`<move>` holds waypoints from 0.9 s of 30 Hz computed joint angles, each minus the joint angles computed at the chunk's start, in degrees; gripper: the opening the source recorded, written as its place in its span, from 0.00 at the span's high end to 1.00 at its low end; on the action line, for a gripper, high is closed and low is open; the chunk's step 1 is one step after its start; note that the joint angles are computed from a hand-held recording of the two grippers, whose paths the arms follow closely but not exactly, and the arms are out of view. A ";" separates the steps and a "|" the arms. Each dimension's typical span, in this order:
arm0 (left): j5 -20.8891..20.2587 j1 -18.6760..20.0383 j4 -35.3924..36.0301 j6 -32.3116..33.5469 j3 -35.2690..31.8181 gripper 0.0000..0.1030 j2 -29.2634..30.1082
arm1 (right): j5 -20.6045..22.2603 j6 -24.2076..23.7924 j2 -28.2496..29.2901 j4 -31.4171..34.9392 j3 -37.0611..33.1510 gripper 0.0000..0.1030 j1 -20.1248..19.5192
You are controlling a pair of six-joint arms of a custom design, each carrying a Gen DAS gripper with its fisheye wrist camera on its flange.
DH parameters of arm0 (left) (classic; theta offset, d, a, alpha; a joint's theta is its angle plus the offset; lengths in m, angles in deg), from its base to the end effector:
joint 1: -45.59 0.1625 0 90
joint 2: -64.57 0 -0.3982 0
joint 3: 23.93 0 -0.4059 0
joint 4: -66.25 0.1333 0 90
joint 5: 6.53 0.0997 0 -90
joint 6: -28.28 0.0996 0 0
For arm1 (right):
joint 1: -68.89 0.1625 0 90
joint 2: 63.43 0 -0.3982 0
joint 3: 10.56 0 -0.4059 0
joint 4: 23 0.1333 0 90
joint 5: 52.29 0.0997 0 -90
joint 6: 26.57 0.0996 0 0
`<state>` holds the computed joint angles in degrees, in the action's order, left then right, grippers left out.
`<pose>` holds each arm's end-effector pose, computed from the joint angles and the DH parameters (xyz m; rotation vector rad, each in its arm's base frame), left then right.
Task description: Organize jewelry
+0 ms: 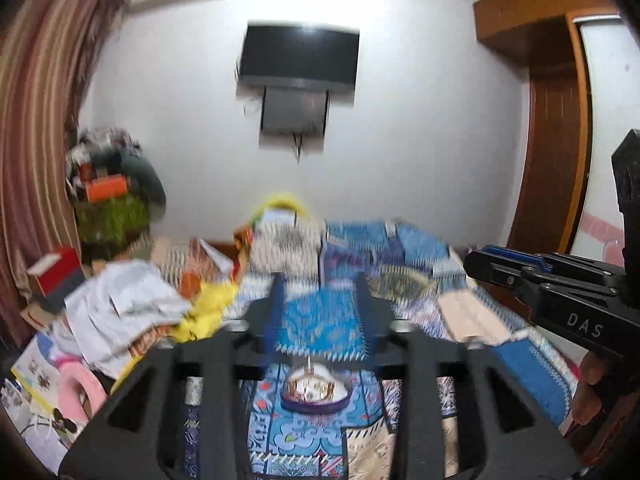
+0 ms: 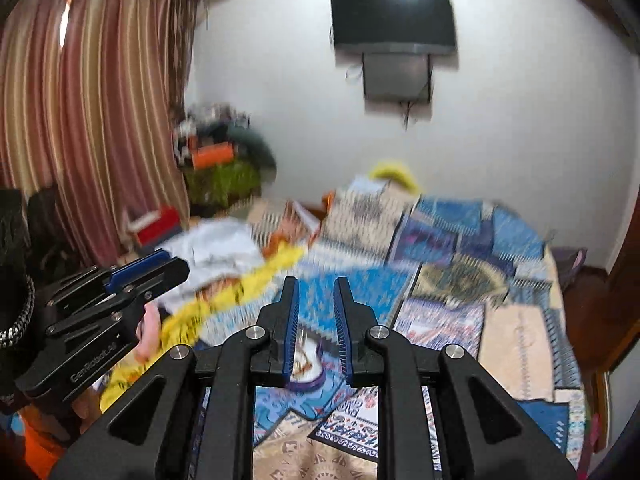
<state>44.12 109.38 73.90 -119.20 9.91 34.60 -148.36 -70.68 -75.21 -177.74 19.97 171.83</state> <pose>-0.1795 -0.8094 0.2210 0.4582 1.9711 -1.5459 0.3245 -0.8640 0.1162 1.2078 -2.3464 1.0409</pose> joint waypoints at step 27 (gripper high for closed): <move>-3.93 -4.44 -26.50 6.82 27.98 0.01 -14.06 | 5.22 -0.08 -11.31 -32.84 25.48 0.03 0.24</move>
